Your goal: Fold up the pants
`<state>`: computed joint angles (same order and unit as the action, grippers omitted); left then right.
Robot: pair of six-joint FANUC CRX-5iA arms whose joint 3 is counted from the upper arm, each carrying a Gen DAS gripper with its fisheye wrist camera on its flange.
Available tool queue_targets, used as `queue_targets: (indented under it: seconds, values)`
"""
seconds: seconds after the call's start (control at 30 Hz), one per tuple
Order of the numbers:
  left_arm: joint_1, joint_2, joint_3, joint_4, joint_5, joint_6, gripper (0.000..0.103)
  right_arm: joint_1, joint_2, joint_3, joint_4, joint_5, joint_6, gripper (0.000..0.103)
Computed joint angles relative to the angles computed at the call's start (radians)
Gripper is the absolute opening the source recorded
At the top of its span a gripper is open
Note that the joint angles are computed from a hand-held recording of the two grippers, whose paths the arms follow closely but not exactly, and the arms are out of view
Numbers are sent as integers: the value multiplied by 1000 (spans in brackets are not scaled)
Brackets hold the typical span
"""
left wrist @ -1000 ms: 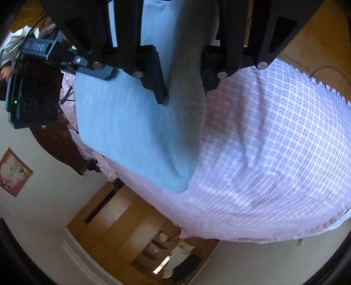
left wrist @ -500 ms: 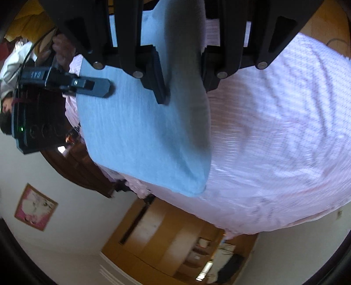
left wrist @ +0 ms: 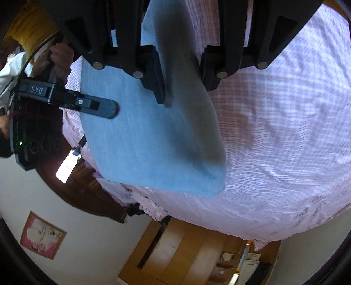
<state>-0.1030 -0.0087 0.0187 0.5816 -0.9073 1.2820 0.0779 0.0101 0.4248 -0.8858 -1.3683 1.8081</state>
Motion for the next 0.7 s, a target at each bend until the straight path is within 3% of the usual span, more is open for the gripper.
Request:
queue_targets:
  seconds: [0.1,0.3,0.4,0.47,0.57,0.7]
  values:
    - [-26,41,37,-50,-2,14,28,23,9,-12,96,42,-10,17]
    - [-45,119,87,-135,-19,29,31,11,23,-62,131,112,-91,17]
    - [-57,151,112,-172,-24,8,35,39,17,-103,209,157,-164,18]
    - [-60,160,113,-188,-10,13,41,83,16,-134,322,185,-247,21]
    - [-65,167,130,-197,-17,39,41,123,16,-166,419,223,-313,29]
    - [-92,140,161,-287,-37,90,40,146,10,-182,482,244,-336,33]
